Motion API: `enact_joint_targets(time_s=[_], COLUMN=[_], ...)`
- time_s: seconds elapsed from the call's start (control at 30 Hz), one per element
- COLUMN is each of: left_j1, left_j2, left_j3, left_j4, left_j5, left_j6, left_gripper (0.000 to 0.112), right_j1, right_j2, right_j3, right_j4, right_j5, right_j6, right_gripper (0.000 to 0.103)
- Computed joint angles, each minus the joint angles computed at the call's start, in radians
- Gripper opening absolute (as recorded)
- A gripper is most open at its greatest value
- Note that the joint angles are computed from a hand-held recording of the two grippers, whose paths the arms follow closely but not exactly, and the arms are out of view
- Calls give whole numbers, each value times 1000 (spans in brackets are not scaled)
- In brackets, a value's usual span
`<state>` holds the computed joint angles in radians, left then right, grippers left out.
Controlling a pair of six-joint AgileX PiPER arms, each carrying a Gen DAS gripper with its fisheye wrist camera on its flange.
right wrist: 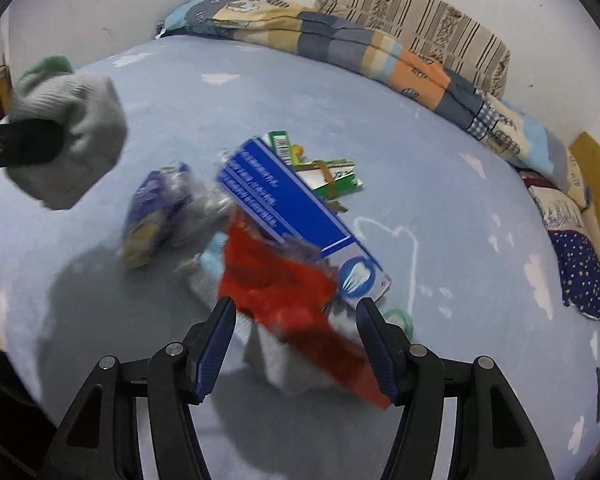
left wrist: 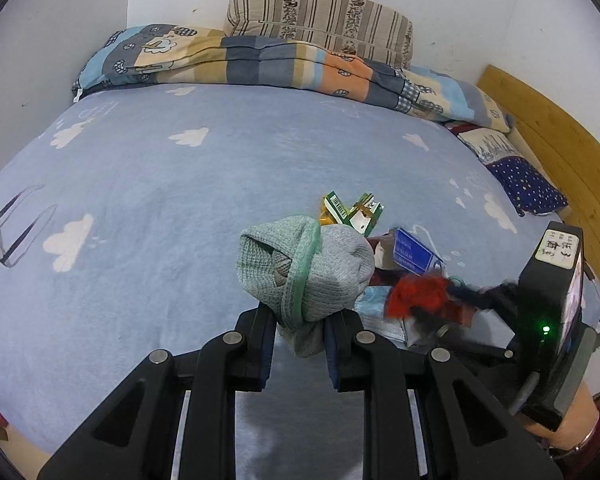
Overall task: Collect trash
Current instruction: 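Grasp the red wrapper with the right tool while left tool holds the sock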
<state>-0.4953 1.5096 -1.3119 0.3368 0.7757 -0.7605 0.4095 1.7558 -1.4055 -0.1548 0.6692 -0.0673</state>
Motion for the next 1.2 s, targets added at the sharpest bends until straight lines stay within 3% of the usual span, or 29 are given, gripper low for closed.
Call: enact_joint_targets(time_s=[0.03,0.07,0.37,0.6,0.67,0.9,1.1,1.13,1.2], left_j1=[-1,-2,-34,-57,-63,-66,-69,-69,-65], left_j2=[-2,-4,-7,0,4,12,14,13,11], left_j3=[0,1,1,-3,-7,-13,-11,-9,-6], left_j4=[1,0,39,63,67,53,46,45,42], left_j5=[-1,-3,4,9,15,18,11,10,9], left_j6=[1,-1,-26,-40,-43,-27,-7,-8,-9], left_gripper=[20,20,20,20,20,20,20,20,20], right_j1=[-5,-14,-72,-54,-65,-261,-310,-306,-297], right_j2=[-2,-6,-190,-314,-290,-97,-90,-82,-81], right_j3=[0,-2,93,169,150,12,18,7,13], right_j4=[16,50,258,155,137,435,463,468,464], right_j5=[-4,6,-61,-144,-123,98,105,113,108], right_j6=[-17,-50,-72,160,182,59,72,66,67], right_gripper=[26,10,8,8,8,8,9,13,32])
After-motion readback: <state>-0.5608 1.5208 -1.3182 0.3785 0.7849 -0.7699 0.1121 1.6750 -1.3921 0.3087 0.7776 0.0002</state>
